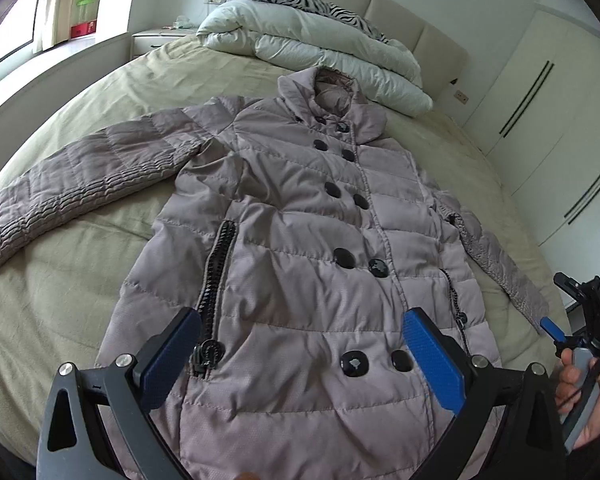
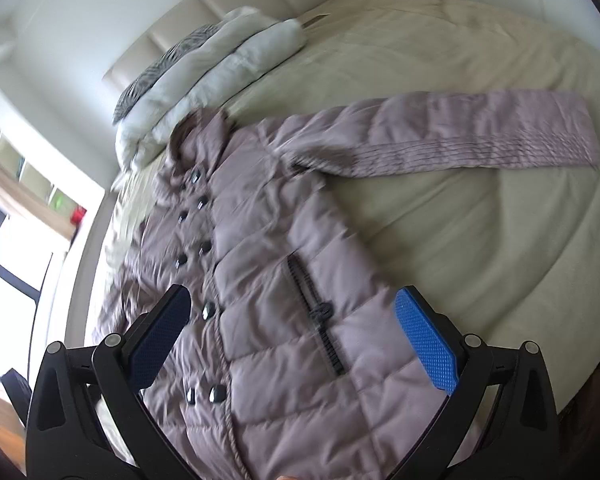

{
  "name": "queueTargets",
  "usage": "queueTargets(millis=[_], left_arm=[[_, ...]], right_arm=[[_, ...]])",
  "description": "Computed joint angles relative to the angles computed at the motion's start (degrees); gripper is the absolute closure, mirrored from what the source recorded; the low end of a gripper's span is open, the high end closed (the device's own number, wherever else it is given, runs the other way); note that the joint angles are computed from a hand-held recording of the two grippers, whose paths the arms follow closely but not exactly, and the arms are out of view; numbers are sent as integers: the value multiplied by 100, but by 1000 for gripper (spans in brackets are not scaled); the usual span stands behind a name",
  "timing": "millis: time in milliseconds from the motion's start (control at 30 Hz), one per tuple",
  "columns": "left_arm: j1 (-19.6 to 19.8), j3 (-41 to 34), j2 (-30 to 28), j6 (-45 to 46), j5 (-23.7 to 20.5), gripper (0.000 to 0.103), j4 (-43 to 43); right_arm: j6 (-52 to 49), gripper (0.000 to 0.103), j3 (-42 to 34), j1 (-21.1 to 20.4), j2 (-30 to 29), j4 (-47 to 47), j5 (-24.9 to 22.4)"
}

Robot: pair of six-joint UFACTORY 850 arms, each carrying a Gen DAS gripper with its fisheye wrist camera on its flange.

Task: Fold large clothes
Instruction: 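Grasp the coat sleeve cuff with the right gripper and lift it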

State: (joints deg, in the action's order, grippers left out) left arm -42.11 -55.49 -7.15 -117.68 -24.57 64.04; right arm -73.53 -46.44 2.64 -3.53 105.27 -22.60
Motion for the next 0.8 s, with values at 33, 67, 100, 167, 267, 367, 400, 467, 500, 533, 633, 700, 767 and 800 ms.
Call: queueTargets(millis=[33,67,100,167,267,367,400,467,500,533,633,700,767,800], left_arm=[[-10,-15,-34,-139,67,0,274],[-9,-74,-98,-127,88,0,362],[-13,-155,-172,48,72,0,242],[22,-349,-327,778,83,0,-437],[170,-408,-400,1172,354,0,-1120],[262,-316,-380,703,693,0,-755],[266,-314,-390,503,729,0,-556],[295,-323,-427,345,874,0,-395],[312,-353,-465,468,929,0,-518],[327,-383,-501,626,983,0,-675],[360,-446,-591,897,1127,0,-976],[365,-477,-633,925,1160,0,-997],[365,-500,-667,819,1206,0,-883],[361,-514,-681,777,1213,0,-837]], right_arm=[[-127,0,7,-291,-108,281,-275],[-189,0,5,-575,-233,499,-557],[-130,0,-47,-987,-455,648,-973],[-25,0,-138,-1446,-776,825,-1394],[132,1,-373,-2170,-1446,1110,-2371],[364,9,-643,-2695,-2169,1431,-3404],[406,12,-723,-2790,-2322,1474,-3536],[519,23,-938,-2919,-2579,1450,-3613],[564,25,-1063,-2952,-2705,1432,-3575],[634,27,-1163,-2981,-2784,1386,-3499],[985,31,-1450,-3100,-3028,1122,-3391],[1157,32,-1536,-3158,-3040,880,-3239],[1282,35,-1532,-3181,-2959,611,-3090],[1335,35,-1442,-3170,-2844,498,-2985]])
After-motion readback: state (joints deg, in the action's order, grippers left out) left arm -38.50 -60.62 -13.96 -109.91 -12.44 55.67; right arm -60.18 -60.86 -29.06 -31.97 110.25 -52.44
